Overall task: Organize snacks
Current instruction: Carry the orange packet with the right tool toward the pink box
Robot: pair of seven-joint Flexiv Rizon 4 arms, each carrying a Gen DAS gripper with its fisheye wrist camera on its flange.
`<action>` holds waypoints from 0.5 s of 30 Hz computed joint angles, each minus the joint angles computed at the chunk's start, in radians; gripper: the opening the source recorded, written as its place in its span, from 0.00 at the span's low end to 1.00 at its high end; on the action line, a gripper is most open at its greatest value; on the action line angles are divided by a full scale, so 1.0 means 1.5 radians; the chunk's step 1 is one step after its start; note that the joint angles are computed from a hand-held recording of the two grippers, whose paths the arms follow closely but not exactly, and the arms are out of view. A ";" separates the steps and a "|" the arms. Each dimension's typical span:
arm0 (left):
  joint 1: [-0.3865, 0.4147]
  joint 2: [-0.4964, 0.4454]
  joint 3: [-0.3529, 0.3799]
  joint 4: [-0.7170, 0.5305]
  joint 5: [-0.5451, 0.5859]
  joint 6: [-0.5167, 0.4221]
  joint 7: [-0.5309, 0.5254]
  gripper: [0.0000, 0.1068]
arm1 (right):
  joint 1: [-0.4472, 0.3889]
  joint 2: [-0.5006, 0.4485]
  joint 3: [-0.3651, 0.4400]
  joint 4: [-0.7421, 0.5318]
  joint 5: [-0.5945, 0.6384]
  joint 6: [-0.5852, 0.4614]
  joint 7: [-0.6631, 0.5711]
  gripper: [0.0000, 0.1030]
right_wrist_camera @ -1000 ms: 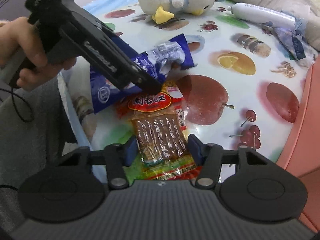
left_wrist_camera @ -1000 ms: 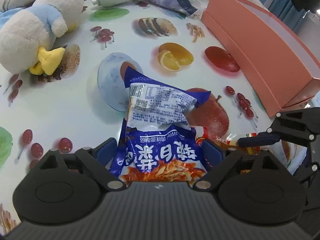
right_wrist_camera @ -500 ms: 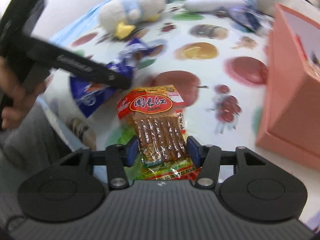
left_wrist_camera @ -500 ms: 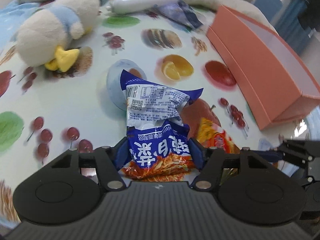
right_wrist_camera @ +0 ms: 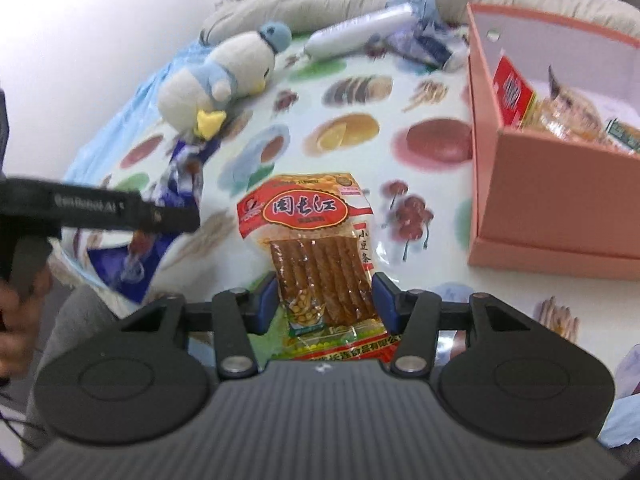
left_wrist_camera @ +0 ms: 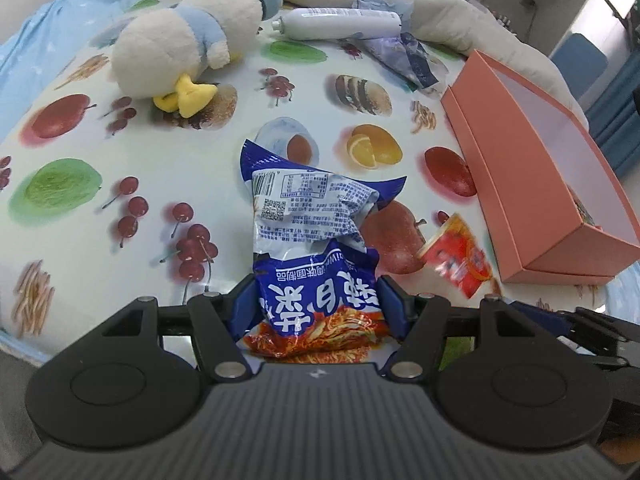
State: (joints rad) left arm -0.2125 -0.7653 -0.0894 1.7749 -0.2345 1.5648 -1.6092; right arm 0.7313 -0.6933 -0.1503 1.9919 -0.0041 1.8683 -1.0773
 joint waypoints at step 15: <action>-0.014 -0.018 -0.019 -0.061 0.000 -0.061 0.005 0.64 | 0.060 -0.032 -0.062 0.013 0.079 0.047 0.011 0.21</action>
